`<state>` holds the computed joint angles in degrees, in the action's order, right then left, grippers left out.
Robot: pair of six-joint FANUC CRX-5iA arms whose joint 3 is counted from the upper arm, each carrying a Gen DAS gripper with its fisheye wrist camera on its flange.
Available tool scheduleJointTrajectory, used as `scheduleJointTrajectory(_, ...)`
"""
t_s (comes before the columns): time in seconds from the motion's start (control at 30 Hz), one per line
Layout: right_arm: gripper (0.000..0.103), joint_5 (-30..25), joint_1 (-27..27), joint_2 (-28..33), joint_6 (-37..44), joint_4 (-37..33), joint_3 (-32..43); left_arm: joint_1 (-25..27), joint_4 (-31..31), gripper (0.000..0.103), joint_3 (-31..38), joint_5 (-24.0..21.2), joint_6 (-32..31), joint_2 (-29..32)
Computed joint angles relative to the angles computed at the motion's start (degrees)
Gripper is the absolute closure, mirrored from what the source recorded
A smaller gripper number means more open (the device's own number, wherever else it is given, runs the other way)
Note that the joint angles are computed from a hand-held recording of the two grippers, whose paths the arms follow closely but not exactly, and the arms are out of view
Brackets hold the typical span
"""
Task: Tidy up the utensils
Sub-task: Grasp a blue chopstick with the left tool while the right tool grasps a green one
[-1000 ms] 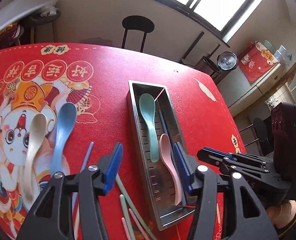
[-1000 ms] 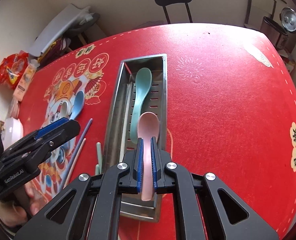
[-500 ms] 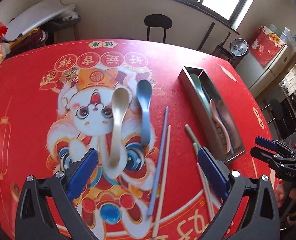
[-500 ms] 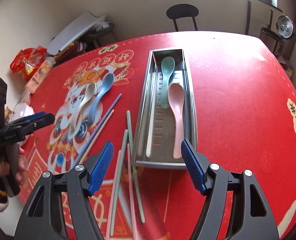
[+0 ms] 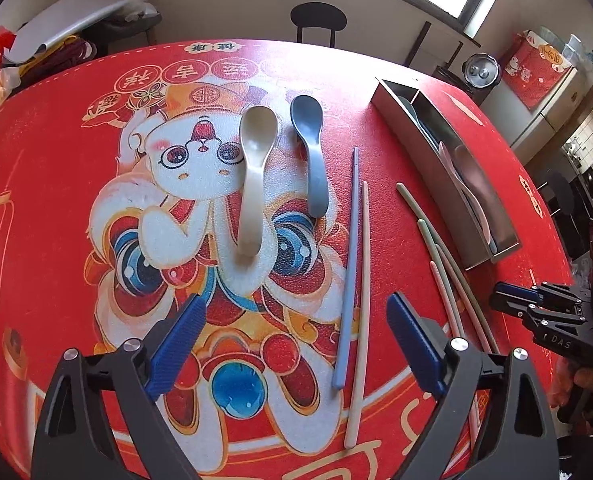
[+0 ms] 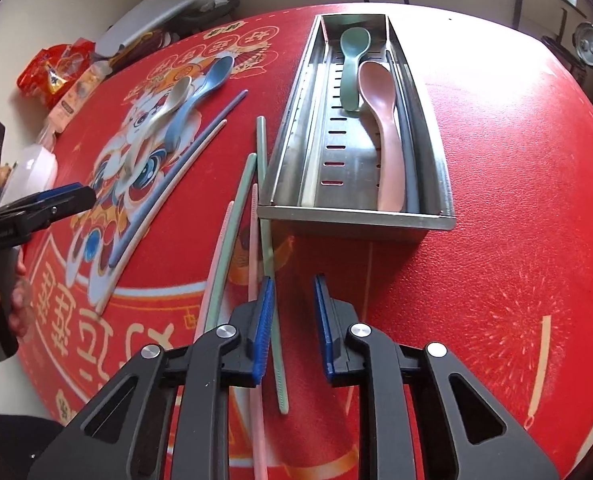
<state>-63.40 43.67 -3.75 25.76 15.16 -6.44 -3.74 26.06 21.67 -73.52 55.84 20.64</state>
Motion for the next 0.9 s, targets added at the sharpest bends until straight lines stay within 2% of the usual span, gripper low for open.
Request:
scheduleJointTrajectory(0.17,0.088,1.2,-0.4,0.9,0.5,-0.5,0.7,-0.3,0.8,0.023,-0.4,-0.5,-1.4,0.1)
scheduleJointTrajectory(0.4,0.089,-0.2,-1.1,3.2,3.2,-1.8,2.9,-0.7,1.2,0.041,-0.4,-1.5,-2.2,0.7)
scheduleJointTrajectory(0.6,0.091,-1.0,-1.1,4.6,4.4,-1.4,4.0,-1.8,1.3,0.047,0.7,-1.9,-2.9,1.8)
scheduleJointTrajectory(0.7,0.096,-1.5,-1.3,5.1,4.6,-1.3,4.5,-2.5,0.6,0.058,1.8,-1.8,-2.7,2.6)
scheduleJointTrajectory(0.8,0.096,-1.5,-1.6,5.3,5.2,-2.2,5.0,-3.0,0.4,0.082,3.3,-2.7,-2.1,4.1)
scheduleJointTrajectory(0.9,0.097,-1.7,-1.7,4.9,5.6,-3.2,5.0,-3.7,0.5,0.083,4.3,-3.1,-2.1,5.1)
